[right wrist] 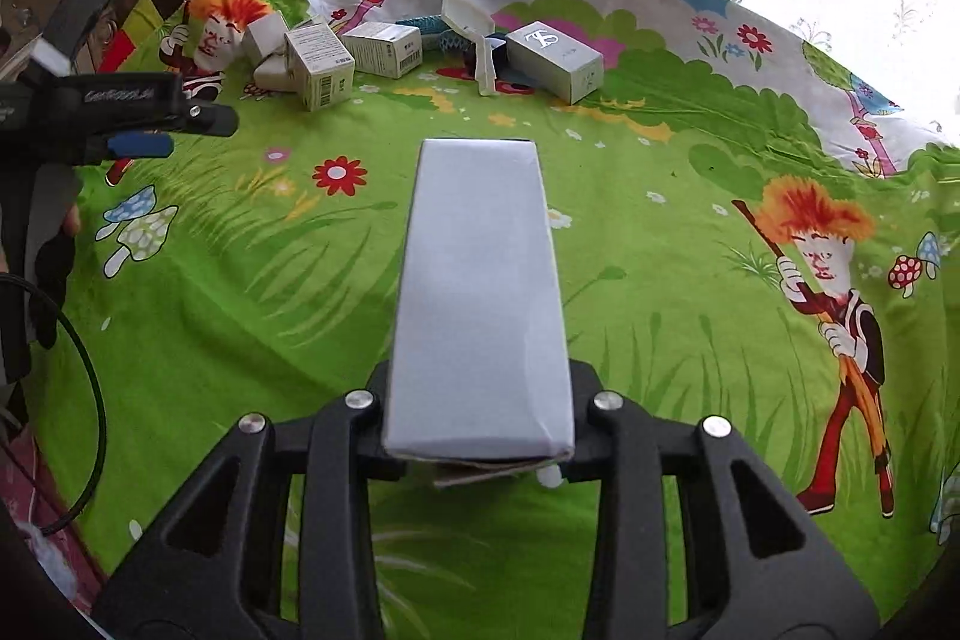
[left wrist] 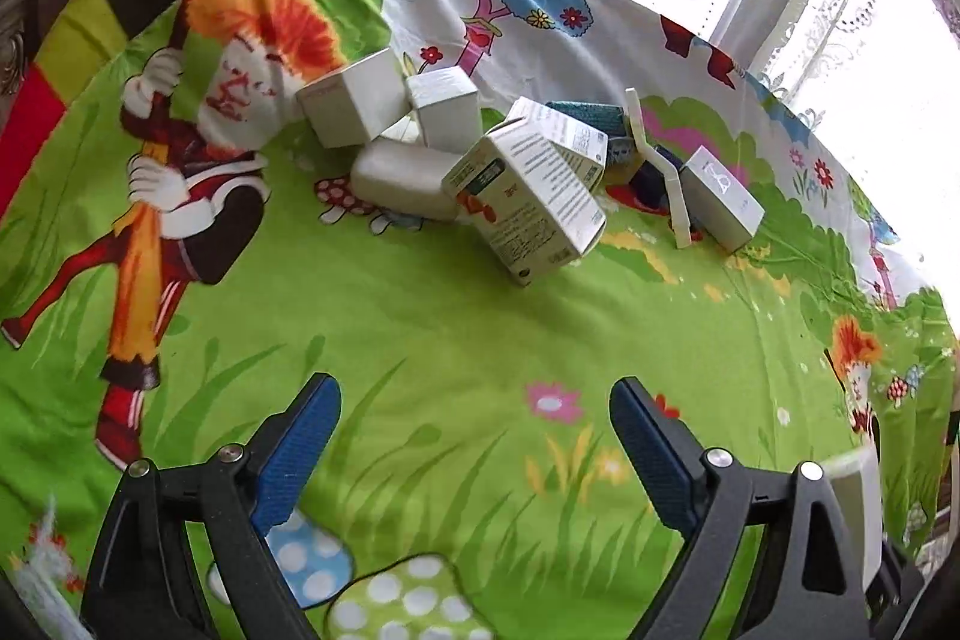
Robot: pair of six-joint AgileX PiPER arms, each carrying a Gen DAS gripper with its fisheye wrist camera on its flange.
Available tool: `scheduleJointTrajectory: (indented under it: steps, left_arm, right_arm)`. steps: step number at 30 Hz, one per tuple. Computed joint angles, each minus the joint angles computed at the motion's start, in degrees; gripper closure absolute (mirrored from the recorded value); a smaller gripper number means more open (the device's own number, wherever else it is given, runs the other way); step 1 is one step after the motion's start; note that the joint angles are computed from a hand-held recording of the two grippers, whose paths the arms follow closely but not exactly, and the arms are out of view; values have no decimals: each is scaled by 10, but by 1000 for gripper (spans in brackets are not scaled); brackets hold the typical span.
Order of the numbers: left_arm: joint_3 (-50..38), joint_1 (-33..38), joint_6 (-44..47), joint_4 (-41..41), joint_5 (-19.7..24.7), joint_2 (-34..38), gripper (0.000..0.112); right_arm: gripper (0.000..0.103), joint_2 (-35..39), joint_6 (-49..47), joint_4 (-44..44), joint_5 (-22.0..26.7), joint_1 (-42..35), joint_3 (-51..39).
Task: Organize rigid objects
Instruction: 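Move both grippers back to the boxes on the bed, then grasp the white medicine box with the left gripper while the right grasps a white box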
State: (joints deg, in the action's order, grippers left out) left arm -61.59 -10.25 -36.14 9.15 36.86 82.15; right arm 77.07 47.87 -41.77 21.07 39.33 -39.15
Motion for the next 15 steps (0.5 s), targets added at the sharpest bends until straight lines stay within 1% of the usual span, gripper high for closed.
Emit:
scheduleJointTrajectory:
  steps: [2,4,5,6,8,9,10,11,12,13,14,15]
  left_arm:
    - [-94,-27,-114,66,44,80,20]
    - [-191,-55,-226,155,117,160,20]
    - [-235,-60,-261,171,142,196,20]
    - [-260,-58,-276,167,147,216,20]
    - [-319,-71,-313,201,198,264,20]
    - [-328,-68,-302,201,202,276,20]
    - [-320,-60,-269,178,186,278,21]
    - [-292,-56,-216,171,152,261,23]
    - [-250,-46,-158,141,99,231,51]
    - [-201,-36,-101,99,53,197,93]
    - [-154,-22,-44,41,26,165,109]
    - [-108,-13,13,-16,9,126,111]
  right_arm:
    - [65,24,-9,6,22,7,-19]
    - [65,26,-26,21,16,0,-20]
    - [65,23,-48,43,7,-10,-17]
    - [65,20,-79,75,-3,-21,-14]
    - [65,18,-127,127,-18,-38,-11]
    - [65,18,-138,140,-22,-43,-10]
    - [65,18,-150,153,-25,-48,-10]
    - [65,18,-149,154,-25,-47,-10]
    - [65,19,-145,151,-25,-47,-11]
    - [65,20,-131,138,-23,-44,-12]
    - [65,19,-120,127,-21,-40,-11]
    - [65,20,-110,117,-18,-37,-12]
